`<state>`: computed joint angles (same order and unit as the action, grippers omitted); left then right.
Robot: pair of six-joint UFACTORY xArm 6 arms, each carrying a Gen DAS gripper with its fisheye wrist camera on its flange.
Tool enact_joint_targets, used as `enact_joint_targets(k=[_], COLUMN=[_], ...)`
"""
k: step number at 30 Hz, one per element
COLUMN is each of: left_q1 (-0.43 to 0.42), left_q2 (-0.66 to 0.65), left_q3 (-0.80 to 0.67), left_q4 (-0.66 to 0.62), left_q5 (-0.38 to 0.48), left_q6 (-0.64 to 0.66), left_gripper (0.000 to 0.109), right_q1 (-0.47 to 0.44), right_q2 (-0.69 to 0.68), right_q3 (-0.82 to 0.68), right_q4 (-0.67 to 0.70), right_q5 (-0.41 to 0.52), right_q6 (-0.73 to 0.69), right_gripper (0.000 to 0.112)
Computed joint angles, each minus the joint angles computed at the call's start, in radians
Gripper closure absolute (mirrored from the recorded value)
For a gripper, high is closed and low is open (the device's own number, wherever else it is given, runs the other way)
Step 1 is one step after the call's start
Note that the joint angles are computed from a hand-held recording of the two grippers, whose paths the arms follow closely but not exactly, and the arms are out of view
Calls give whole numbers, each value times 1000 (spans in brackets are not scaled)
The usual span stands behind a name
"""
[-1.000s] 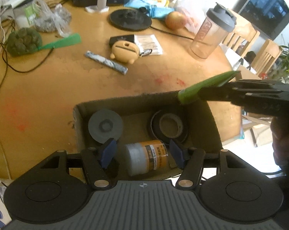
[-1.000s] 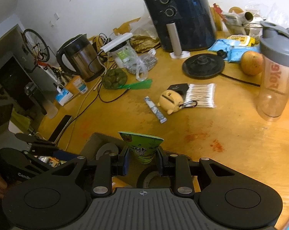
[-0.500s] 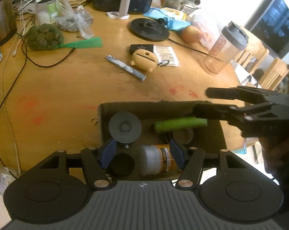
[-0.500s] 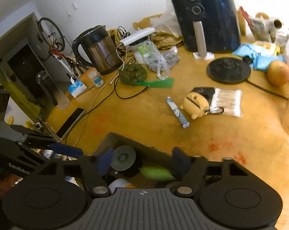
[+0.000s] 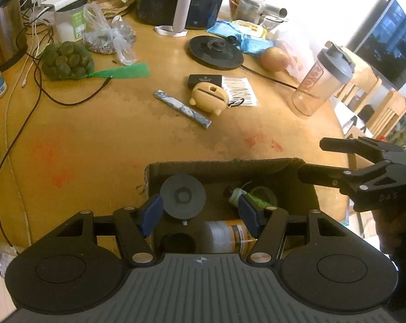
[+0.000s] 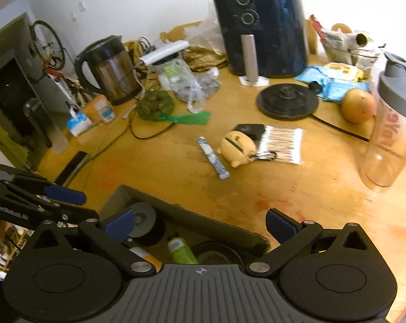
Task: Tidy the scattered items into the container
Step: 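Open the left tool to drop the jar while the right tool releases the tube into the box, then move both tools back from the box toward the table items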
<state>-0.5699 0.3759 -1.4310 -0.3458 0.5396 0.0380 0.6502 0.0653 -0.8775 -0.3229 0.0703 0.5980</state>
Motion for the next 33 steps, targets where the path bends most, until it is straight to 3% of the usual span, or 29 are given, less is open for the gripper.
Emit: enact_joint_targets(k=[9,11,17,24,29,33], left_q1=[1,3,10,16,15,15], left_q2=[34,38,63,137,183,207], left_q3=[-43,-47,-71,-176,-258,-295], left_q4=[40,79,233,344,416,395], left_q5=[-11,-27,-110,-161,-128,-87], left_q6=[-18,-49,-175,-239,-289,-273], left_gripper=[47,33,25,14,10,10], right_q1=[-19,-22,-42,-72,-88,-100], right_q2=[13,15,27,50,74,93], right_q3=[-44,-56,-105,-165,-209,-227], right_q4=[-226,-266,-490,-528,-579,-549], right_q5=[121,141,179,200,218,221], right_q6=[210,248,431,440,418,366], right_gripper=[9,9,9,9,9,9])
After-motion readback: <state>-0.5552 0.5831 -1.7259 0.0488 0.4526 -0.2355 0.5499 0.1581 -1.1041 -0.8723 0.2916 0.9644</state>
